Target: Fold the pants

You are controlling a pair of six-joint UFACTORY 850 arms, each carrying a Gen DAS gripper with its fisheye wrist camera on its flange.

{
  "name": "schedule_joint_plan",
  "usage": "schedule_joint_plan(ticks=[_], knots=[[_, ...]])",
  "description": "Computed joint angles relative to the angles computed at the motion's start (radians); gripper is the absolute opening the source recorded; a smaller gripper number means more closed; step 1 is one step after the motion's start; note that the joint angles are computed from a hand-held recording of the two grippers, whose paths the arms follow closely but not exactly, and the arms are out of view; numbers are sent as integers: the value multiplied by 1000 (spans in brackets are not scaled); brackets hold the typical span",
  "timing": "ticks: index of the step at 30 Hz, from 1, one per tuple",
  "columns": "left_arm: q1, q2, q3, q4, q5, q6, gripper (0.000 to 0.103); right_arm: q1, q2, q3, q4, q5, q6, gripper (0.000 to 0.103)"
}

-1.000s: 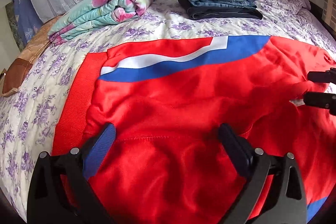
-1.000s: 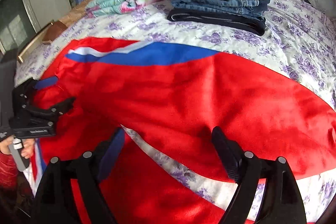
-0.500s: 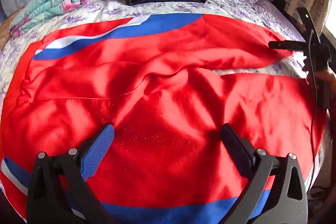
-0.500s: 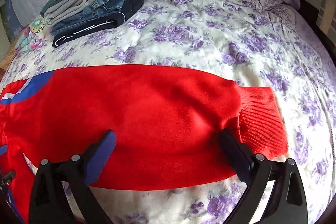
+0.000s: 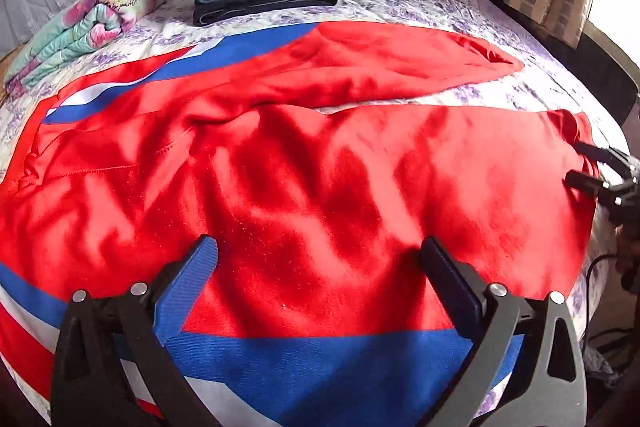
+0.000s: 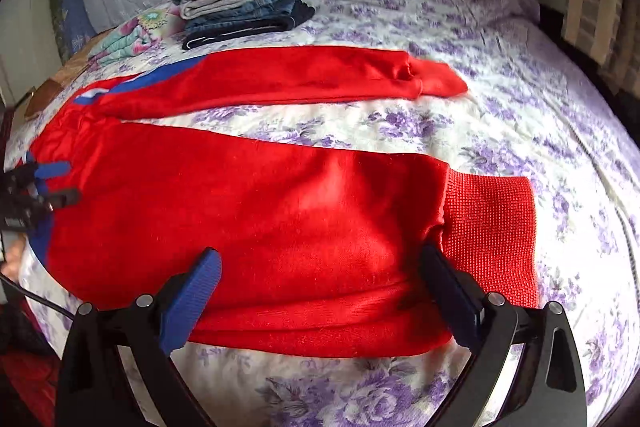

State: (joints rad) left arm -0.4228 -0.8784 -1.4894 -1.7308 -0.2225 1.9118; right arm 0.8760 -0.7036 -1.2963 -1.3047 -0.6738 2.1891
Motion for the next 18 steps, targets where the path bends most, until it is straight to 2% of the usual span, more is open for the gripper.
schedule_joint_plan(ticks=[1, 3, 5, 8, 10, 11, 12, 15, 18], knots=[[5, 4, 1, 27, 9, -50, 99, 5, -6, -19, 41, -18, -36, 100], [25, 41, 41, -43, -15, -25, 97, 13, 13, -17, 34, -34, 4, 99], [54, 93, 106, -236, -58, 155, 98, 33, 56, 29, -74, -39, 130, 99], [84, 126, 155, -503, -31, 408, 98, 47, 79, 57, -123, -4, 163, 99], [100, 83, 123, -523, 24, 389, 98, 25, 51, 44, -61, 80, 99, 100], [108, 55, 110, -545, 26, 400, 98, 14, 29, 41, -55, 101, 98, 100], [114, 53, 118, -571, -7, 454, 98, 23, 21, 38, -91, 80, 129, 100], [90, 80, 140, -759, 31, 724, 98, 25, 30, 35, -90, 74, 149, 100], [102, 116, 164, -725, -47, 726, 98, 19, 76, 83, -290, 67, 360, 100]])
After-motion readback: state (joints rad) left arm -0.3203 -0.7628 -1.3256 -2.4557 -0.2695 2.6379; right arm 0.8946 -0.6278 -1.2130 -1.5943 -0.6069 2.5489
